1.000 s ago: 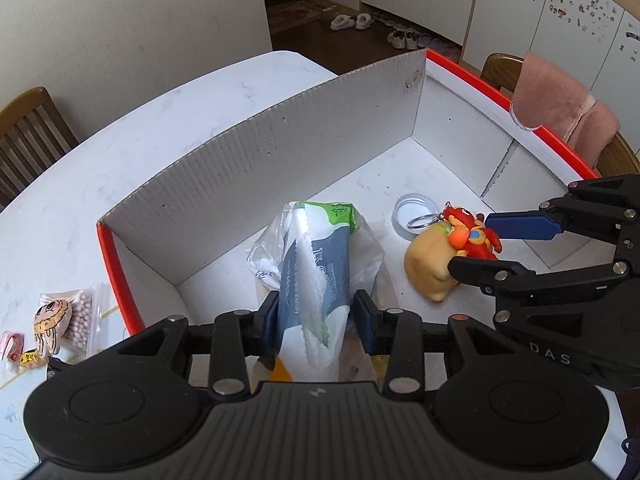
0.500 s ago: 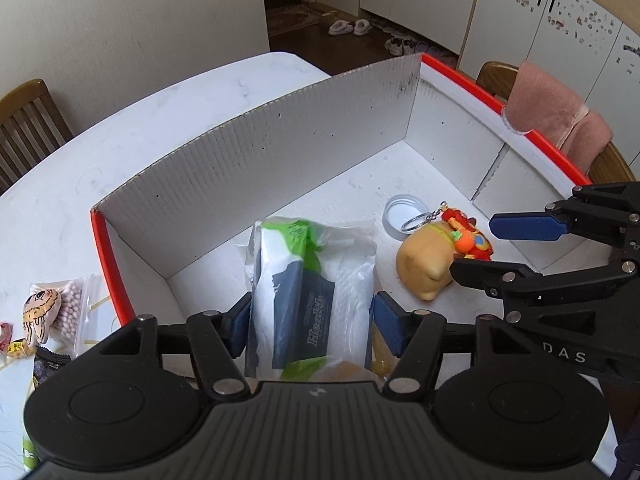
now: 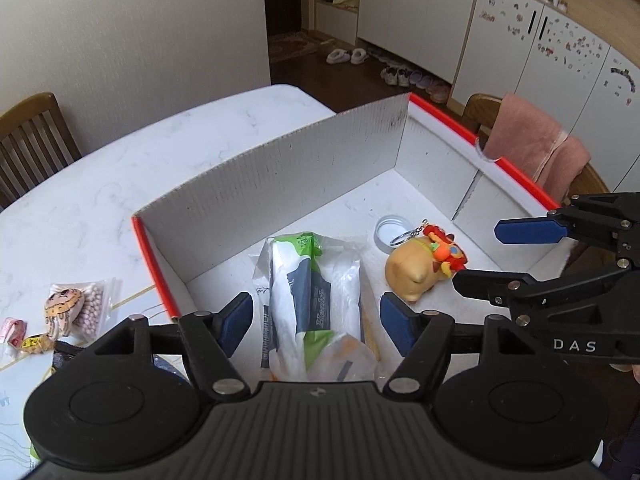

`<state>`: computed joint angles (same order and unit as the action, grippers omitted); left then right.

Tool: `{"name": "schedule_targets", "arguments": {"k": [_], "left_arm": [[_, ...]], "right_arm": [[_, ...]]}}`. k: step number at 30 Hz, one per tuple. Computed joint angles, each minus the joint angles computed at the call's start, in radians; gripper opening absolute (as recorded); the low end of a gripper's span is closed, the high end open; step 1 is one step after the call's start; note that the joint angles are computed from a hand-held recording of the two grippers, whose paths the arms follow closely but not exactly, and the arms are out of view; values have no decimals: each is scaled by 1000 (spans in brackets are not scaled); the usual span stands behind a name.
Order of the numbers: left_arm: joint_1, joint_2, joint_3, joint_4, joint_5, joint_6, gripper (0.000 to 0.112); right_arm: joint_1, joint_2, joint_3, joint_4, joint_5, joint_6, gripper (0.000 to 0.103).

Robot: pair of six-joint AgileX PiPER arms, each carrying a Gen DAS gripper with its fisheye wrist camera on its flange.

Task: Organize objects
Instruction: 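Open both tools to release bag and keychain in the box, then withdraw, then move both tools back over the glue stick and black candy packet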

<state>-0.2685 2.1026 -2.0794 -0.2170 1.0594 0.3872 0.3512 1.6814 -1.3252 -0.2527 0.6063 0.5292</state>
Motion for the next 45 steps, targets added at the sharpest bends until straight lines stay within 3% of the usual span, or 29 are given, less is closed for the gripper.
{"name": "schedule_targets", "arguments": {"k": [9,13,15,25,28,32,36,40,45], "left_arm": [[57,-128,138,-98,-56,109,70],[89,-181,195,-145,-85,158,78],[110,-198,207,-175,-82,182,78],[231,-253,243,-302,-33,303,83],[273,-260,253,-335,-10,341,84],[325,-272,275,-356,0,385,94],[390,-281,301,-399,14,451,95],[461,-271,307,-435,34,507,102],[562,-247,318,-500,33,569,102]], "right_arm": [[51,-48,-10,-51,18,90,63],[87,-53,-29,-86,37,145,63],[106,-55,-39,-105,45,176,71],[208,-27,-117,-201,100,335,81],[239,-5,-151,-222,124,378,84],[277,32,-208,-241,160,417,85],[314,78,-277,-256,201,444,85],[347,150,-384,-251,252,440,85],[382,257,-551,-227,323,401,85]]}}
